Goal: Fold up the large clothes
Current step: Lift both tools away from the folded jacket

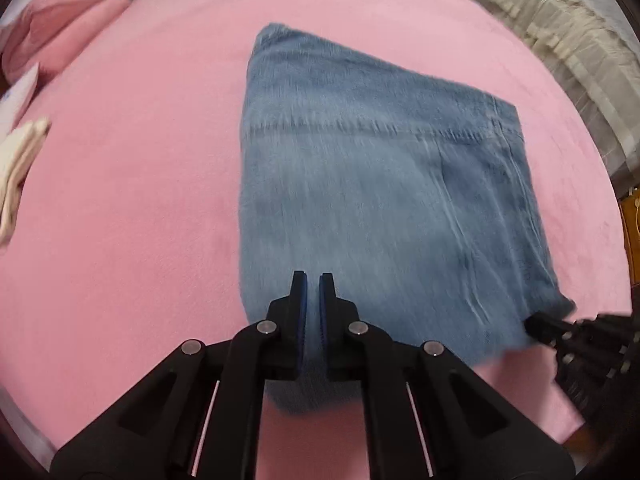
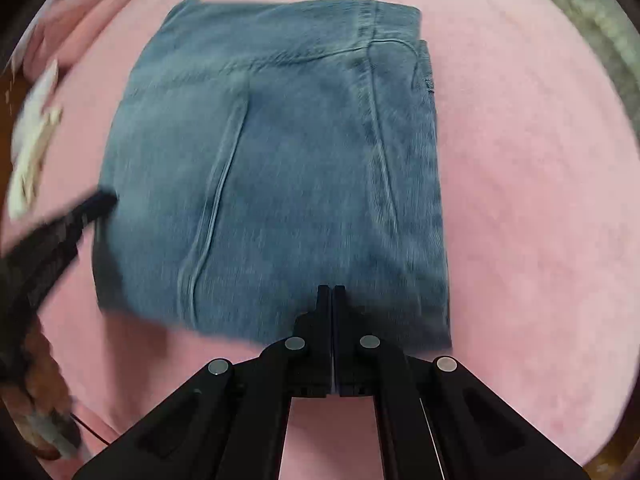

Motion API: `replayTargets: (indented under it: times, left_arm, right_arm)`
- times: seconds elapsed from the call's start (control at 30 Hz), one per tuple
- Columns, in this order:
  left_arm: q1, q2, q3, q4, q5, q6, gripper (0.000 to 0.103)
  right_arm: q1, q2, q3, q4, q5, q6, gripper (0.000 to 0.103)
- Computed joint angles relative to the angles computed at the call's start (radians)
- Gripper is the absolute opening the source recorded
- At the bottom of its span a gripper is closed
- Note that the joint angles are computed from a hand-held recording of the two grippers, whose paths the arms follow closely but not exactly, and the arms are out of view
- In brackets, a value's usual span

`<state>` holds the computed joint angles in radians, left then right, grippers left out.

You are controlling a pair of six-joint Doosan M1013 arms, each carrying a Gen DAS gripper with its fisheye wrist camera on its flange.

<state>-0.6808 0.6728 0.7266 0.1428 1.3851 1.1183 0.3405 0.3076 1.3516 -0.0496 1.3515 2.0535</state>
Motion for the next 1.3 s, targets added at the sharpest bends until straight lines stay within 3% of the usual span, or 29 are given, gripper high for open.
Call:
replayTargets:
  times: [0.1, 0.17, 0.23, 0.3, 0.37, 0.5, 0.53, 0.57, 0.6, 0.63, 0.67, 0.7, 0.73, 0.97, 1.3]
  left_arm:
    - [-0.013, -0.033, 0.041, -0.015, 0.056, -0.040, 0.004]
    - [-0.024, -0.088, 0.116, 0.003, 0.018, -0.106, 0.004]
    - [-0.041, -0.140, 0.191, 0.043, 0.008, -0.181, 0.004]
    - [-0.055, -0.177, 0.236, 0.061, 0.006, -0.212, 0.004]
    - [-0.054, -0.210, 0.275, 0.031, -0.019, -0.230, 0.004]
    - [-0.063, -0.206, 0.250, 0.029, 0.024, -0.186, 0.004]
    - [-0.069, -0.203, 0.239, 0.053, 0.044, -0.189, 0.005]
    - [-0.073, -0.192, 0.216, 0.074, 0.069, -0.194, 0.007]
    - [-0.078, -0.177, 0.190, 0.094, 0.100, -0.195, 0.017]
    - [-0.082, -0.165, 0.165, 0.101, 0.127, -0.190, 0.033]
    - [-0.082, -0.156, 0.147, 0.096, 0.139, -0.180, 0.042]
    - [-0.082, -0.156, 0.139, 0.090, 0.130, -0.169, 0.052]
    - [-0.084, -0.162, 0.135, 0.085, 0.108, -0.160, 0.053]
    - [-0.088, -0.175, 0.066, 0.063, 0.046, -0.099, 0.055]
    - [-0.085, -0.190, 0.008, 0.045, 0.013, -0.090, 0.057]
  right_arm:
    - [0.010, -0.056, 0.031, 0.030, -0.018, 0.088, 0.000]
    - [0.011, -0.107, 0.072, 0.080, -0.047, 0.146, 0.004]
    - [0.039, -0.160, 0.112, 0.055, -0.090, 0.206, 0.026]
    - [0.094, -0.179, 0.127, -0.037, -0.114, 0.261, 0.039]
    - [0.142, -0.192, 0.129, -0.146, -0.069, 0.314, 0.039]
    - [0.132, -0.219, 0.131, -0.053, -0.106, 0.300, 0.039]
    - [0.133, -0.222, 0.126, -0.042, -0.115, 0.295, 0.044]
    - [0.138, -0.216, 0.113, -0.050, -0.108, 0.292, 0.048]
    - [0.146, -0.208, 0.097, -0.070, -0.090, 0.295, 0.060]
    - [0.152, -0.203, 0.080, -0.090, -0.067, 0.291, 0.070]
    - [0.156, -0.196, 0.062, -0.106, -0.042, 0.285, 0.072]
    - [0.157, -0.191, 0.046, -0.113, -0.020, 0.280, 0.073]
    - [0.155, -0.185, 0.029, -0.115, 0.002, 0.273, 0.073]
    - [0.157, -0.158, -0.061, -0.202, 0.082, 0.227, 0.077]
    - [0.142, -0.171, -0.114, -0.218, 0.093, 0.259, 0.077]
